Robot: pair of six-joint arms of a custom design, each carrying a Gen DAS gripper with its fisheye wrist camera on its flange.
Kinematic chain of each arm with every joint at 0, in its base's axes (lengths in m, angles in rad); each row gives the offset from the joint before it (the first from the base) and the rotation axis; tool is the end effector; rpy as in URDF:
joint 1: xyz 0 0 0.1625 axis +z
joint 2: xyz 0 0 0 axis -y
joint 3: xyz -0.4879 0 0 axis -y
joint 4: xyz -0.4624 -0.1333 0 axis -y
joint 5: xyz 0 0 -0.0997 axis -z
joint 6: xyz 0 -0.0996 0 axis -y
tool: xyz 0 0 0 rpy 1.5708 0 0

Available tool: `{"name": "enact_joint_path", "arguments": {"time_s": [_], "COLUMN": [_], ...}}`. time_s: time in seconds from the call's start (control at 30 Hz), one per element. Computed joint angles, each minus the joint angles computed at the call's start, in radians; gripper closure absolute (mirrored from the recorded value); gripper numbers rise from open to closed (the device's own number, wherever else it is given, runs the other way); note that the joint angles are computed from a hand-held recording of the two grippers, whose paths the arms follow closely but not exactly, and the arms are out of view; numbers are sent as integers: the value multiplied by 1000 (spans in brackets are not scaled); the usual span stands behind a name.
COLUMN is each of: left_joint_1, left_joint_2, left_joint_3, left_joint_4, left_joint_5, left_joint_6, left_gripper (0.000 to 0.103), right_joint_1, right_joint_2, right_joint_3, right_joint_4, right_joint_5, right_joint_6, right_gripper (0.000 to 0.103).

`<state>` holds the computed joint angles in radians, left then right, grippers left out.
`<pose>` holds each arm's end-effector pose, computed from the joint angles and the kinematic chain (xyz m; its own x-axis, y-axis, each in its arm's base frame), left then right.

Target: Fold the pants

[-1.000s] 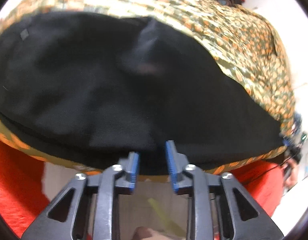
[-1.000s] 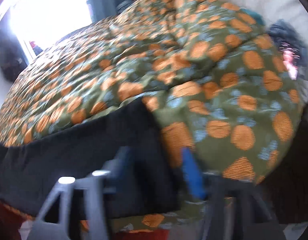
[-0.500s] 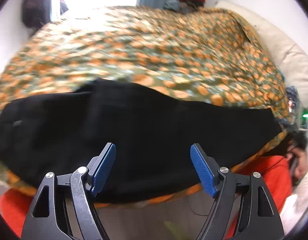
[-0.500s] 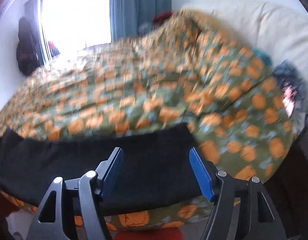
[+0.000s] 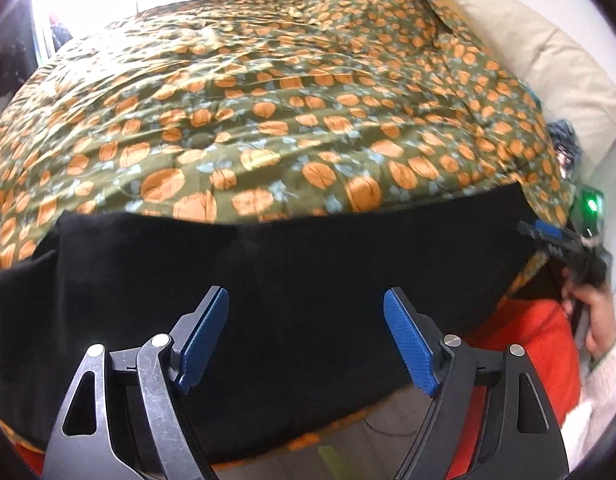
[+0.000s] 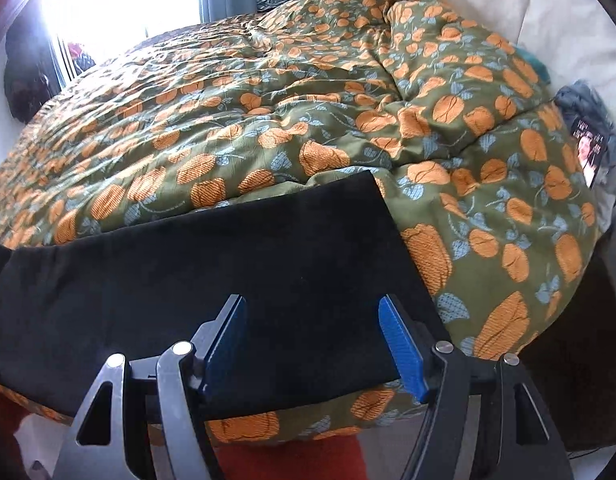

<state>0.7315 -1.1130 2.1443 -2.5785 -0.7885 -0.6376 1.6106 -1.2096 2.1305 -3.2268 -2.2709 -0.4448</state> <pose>-0.2742 -0.5196 0.1305 -0.8136 0.0355 -0.5803 0.3231 0.8574 -0.4005 0.0920 -0.5741 0.2611 -0.6926 0.0434 0.7200 -0.3629 0.8417 -0.3998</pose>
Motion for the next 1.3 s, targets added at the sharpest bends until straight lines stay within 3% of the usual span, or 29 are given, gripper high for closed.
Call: {"name": "enact_joint_path", "arguments": {"time_s": [0.1, 0.27, 0.37, 0.5, 0.6, 0.8, 1.0, 1.07, 1.13, 1.2, 1.3], "left_joint_1": [35, 44, 66, 87, 77, 14, -24, -27, -29, -27, -22], "left_joint_2": [32, 129, 192, 269, 279, 223, 238, 245, 253, 257, 252], "left_joint_3": [-59, -137, -190, -261, -242, -107, -80, -85, -89, -94, -96], "left_joint_4": [48, 86, 84, 196, 232, 159, 149, 149, 155, 159, 160], "left_joint_5": [-3, 52, 34, 23, 18, -4, 3, 5, 10, 10, -2], "left_joint_6": [-14, 100, 139, 120, 95, 77, 50, 42, 39, 42, 41], "left_gripper": [20, 19, 19, 19, 19, 14, 11, 11, 10, 9, 9], "right_joint_1": [8, 17, 15, 19, 19, 6, 2, -8, -49, -122, -218], "right_joint_2": [10, 25, 25, 28, 28, 11, 4, -14, -72, -148, -230], "right_joint_3": [2, -3, -5, -1, 3, 1, 1, 11, 39, 78, 123], "right_joint_4": [-20, -27, -20, -48, -62, -33, -19, -24, -26, -62, -91], "right_joint_5": [-14, -36, -31, -36, -38, -10, 16, 56, 180, 335, 468], "right_joint_6": [-31, -60, -52, -70, -77, -43, -16, -2, 58, 176, 354], "right_gripper": [35, 35, 35, 35, 34, 34, 34, 34, 34, 34, 34]}}
